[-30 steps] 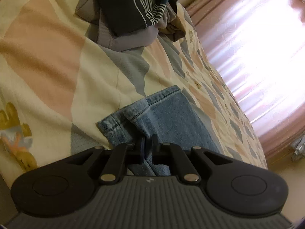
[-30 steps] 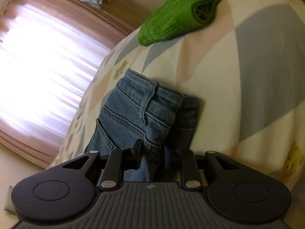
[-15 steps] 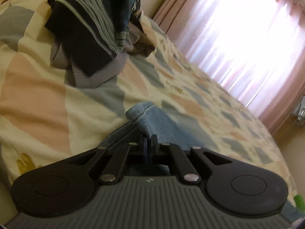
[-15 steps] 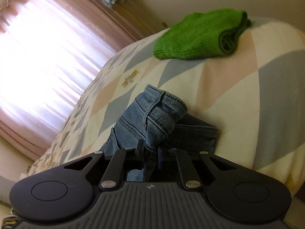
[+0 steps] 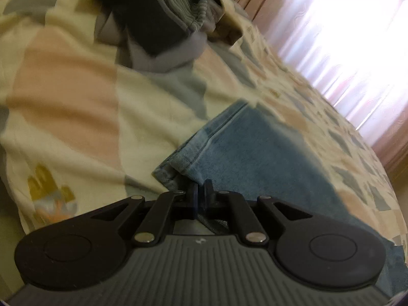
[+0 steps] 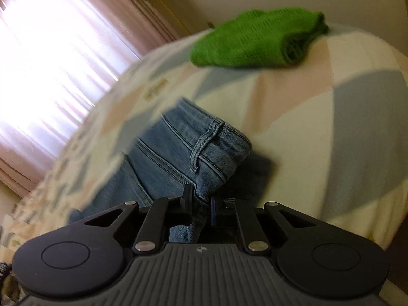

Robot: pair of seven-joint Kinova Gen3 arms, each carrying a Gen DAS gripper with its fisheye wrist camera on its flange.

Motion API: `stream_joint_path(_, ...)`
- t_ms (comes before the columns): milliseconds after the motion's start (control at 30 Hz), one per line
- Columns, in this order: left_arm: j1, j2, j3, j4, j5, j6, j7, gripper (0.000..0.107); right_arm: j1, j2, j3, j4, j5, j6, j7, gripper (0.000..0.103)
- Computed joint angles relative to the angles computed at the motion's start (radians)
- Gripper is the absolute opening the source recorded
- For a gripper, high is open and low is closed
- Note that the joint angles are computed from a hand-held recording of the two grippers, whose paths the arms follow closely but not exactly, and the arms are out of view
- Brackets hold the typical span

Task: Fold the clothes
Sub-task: 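Grasp the leg hems with the left gripper while the right gripper grasps the waistband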

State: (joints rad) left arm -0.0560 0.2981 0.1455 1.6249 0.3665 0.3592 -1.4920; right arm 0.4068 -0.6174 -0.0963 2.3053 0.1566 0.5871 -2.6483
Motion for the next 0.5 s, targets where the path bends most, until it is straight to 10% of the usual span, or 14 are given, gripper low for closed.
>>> stream_joint_path(367, 0.100, -0.019, -0.088, 0.011, -0.159, -0.001, 0.118, 0.010, -0.015, 0.003, 0.012, 0.018, 0.002, -0.028, 0.050, 0.019)
stream_joint_path(500, 0.103, -0.063, -0.108, 0.033, -0.205, 0.018, 0.156, 0.016, 0.003, -0.090, 0.053, 0.054, -0.047, -0.067, 0.051, 0.054)
